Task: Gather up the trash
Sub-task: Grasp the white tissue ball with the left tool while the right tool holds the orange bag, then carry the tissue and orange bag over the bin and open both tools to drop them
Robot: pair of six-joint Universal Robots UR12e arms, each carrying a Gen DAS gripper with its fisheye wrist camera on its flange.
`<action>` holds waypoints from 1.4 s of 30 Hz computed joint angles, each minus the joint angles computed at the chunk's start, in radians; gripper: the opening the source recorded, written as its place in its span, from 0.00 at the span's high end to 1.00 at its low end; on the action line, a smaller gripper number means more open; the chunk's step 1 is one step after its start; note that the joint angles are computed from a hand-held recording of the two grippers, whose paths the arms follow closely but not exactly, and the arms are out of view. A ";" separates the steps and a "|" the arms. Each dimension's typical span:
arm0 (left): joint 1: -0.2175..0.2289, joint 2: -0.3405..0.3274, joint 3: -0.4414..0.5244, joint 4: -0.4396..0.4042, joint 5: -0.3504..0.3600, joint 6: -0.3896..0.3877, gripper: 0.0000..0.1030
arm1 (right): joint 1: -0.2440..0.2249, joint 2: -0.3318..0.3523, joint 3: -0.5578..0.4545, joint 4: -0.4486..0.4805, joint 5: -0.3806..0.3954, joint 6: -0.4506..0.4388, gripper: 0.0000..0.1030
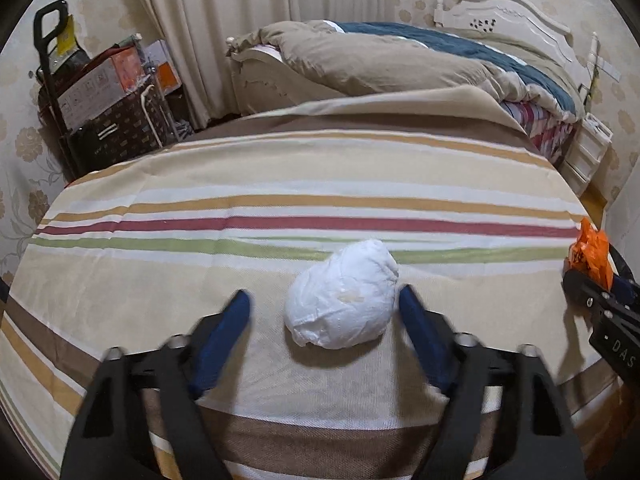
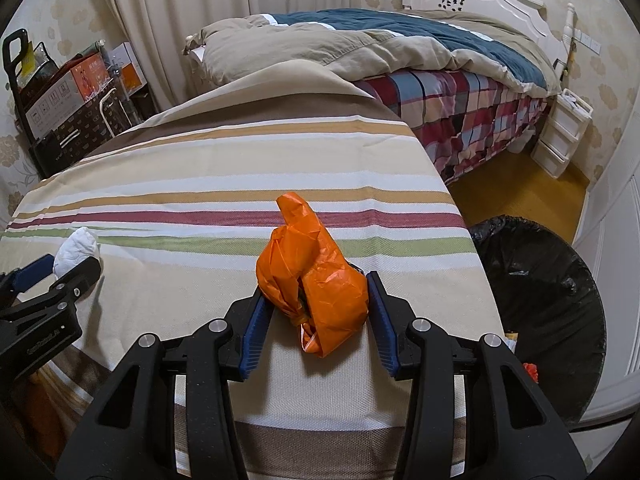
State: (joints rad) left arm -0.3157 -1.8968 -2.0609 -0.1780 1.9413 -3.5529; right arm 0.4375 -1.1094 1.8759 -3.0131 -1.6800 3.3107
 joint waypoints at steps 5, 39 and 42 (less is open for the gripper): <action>-0.003 -0.002 -0.002 0.009 -0.009 0.018 0.49 | 0.000 0.000 0.000 0.000 -0.001 -0.001 0.57; -0.106 0.003 -0.009 0.134 -0.054 0.062 0.56 | -0.018 -0.108 0.164 -0.108 -0.022 0.028 0.57; -0.123 -0.007 0.005 0.153 -0.058 0.079 0.55 | -0.030 -0.125 0.189 -0.125 -0.033 0.043 0.57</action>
State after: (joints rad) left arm -0.4386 -1.9038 -2.0555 -0.0249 1.8833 -3.4741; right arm 0.4072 -1.2344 2.0646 -3.1382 -1.7130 3.3535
